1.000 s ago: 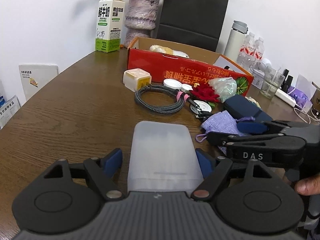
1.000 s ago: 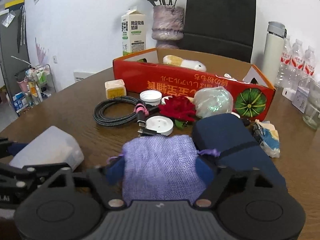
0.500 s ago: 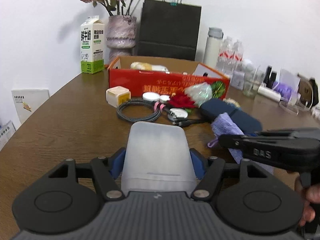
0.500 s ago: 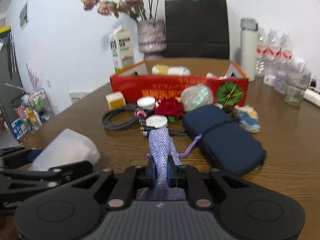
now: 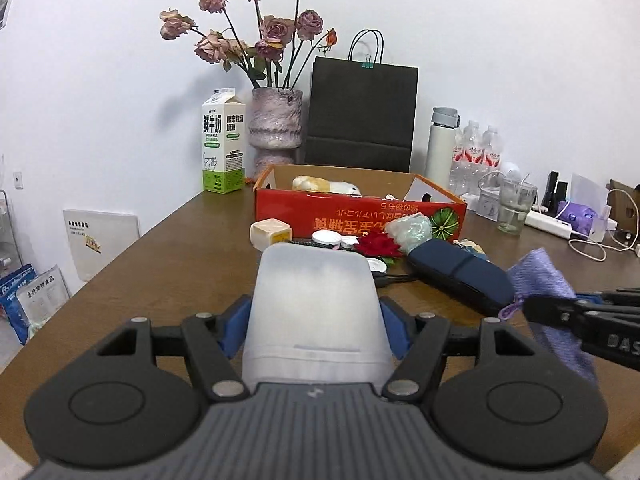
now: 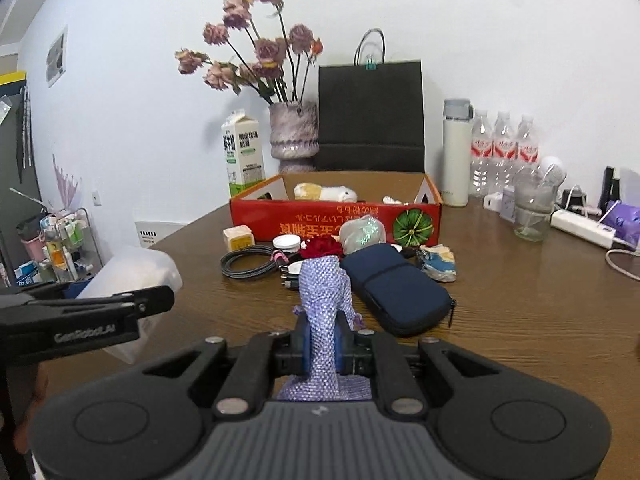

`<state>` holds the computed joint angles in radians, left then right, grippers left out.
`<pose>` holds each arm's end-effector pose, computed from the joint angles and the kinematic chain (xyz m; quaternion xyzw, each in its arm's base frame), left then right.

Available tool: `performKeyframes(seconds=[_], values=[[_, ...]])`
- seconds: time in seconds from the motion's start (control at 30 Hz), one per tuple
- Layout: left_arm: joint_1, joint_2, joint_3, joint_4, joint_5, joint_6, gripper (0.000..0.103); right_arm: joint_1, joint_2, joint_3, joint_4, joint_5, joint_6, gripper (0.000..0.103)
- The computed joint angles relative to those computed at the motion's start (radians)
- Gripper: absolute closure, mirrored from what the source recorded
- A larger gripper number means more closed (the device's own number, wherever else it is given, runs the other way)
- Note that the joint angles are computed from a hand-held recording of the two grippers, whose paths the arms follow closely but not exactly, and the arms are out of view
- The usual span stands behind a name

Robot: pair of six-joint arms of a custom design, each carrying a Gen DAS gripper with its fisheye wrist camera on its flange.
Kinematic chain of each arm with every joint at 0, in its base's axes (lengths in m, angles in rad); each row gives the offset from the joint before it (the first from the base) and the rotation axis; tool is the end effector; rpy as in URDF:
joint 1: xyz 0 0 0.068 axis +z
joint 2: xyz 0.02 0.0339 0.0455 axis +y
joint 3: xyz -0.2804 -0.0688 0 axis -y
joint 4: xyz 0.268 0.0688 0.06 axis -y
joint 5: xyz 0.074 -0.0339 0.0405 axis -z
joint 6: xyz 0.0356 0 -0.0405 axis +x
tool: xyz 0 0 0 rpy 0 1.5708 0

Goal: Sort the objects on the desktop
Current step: 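Lift and carry the plastic box and lavender pouch over the cardboard box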

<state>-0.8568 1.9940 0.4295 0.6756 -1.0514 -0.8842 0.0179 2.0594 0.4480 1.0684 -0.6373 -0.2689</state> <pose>0.1901 -0.1722 0.0304 -0.1790 0.8128 0.0836 0.5480 0.2881 0.0263 0.0379 -0.2706 0.7965 0.2122 0.4973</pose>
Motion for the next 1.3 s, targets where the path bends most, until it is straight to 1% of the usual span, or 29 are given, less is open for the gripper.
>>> performKeyframes(seconds=[0.03,0.1,0.17,0.3,0.33,0.4,0.47,0.53,0.6,0.63,0.7,0.73,0.83,0.87,0.9,1.0,1.13,1.2,1.23,1.3], values=[[-0.021,-0.005,0.001,-0.032,-0.021,-0.02,0.034,-0.017,-0.006,-0.022,0.022,-0.021,-0.004,0.093],[-0.061,-0.019,0.013,-0.133,-0.048,-0.093,0.034,-0.061,-0.026,-0.061,0.037,-0.08,-0.016,0.093],[-0.092,-0.025,0.007,-0.167,-0.045,-0.144,0.034,-0.104,-0.04,-0.1,0.051,-0.129,-0.018,0.093],[-0.174,-0.037,0.053,-0.39,-0.067,-0.307,0.034,-0.169,-0.062,-0.167,0.088,-0.174,-0.061,0.093],[-0.199,-0.044,0.056,-0.422,-0.076,-0.338,0.034,-0.185,-0.073,-0.173,0.073,-0.191,-0.071,0.093],[-0.243,-0.056,0.069,-0.49,-0.102,-0.397,0.034,-0.216,-0.106,-0.173,0.001,-0.237,-0.094,0.093],[-0.275,-0.064,0.11,-0.62,-0.121,-0.461,0.034,-0.235,-0.128,-0.178,-0.034,-0.266,-0.106,0.093],[-0.293,-0.072,0.139,-0.71,-0.152,-0.498,0.034,-0.236,-0.143,-0.186,-0.029,-0.271,-0.107,0.093],[-0.298,-0.09,0.143,-0.724,-0.175,-0.483,0.034,-0.23,-0.153,-0.184,-0.016,-0.272,-0.09,0.093],[-0.288,-0.104,0.134,-0.698,-0.183,-0.45,0.034,-0.222,-0.159,-0.174,-0.019,-0.267,-0.077,0.093],[-0.24,-0.146,0.09,-0.538,-0.177,-0.294,0.034,-0.189,-0.181,-0.133,-0.059,-0.242,-0.05,0.093],[-0.2,-0.175,0.053,-0.407,-0.152,-0.176,0.034,-0.171,-0.193,-0.097,-0.089,-0.234,-0.029,0.093],[-0.054,-0.245,-0.021,-0.08,-0.049,0.154,0.034,-0.118,-0.223,0.018,-0.171,-0.213,0.042,0.093],[0.003,-0.262,-0.02,-0.026,-0.013,0.24,0.034,-0.097,-0.227,0.064,-0.198,-0.195,0.074,0.093],[0.067,-0.283,-0.009,0.001,0.032,0.319,0.034,-0.075,-0.229,0.12,-0.247,-0.178,0.092,0.093],[0.234,-0.331,0.05,0.017,0.159,0.48,0.034,-0.012,-0.206,0.312,-0.368,-0.133,0.143,0.093],[0.392,-0.353,0.151,0.002,0.231,0.621,0.034,0.051,-0.132,0.573,-0.531,-0.064,0.19,0.093],[0.452,-0.366,0.199,-0.044,0.285,0.645,0.034,0.072,-0.095,0.687,-0.601,-0.035,0.187,0.093],[0.487,-0.374,0.225,-0.083,0.331,0.634,0.034,0.083,-0.078,0.742,-0.632,-0.014,0.191,0.093],[0.558,-0.384,0.288,-0.183,0.43,0.62,0.034,0.095,-0.045,0.854,-0.722,-0.004,0.172,0.093]])
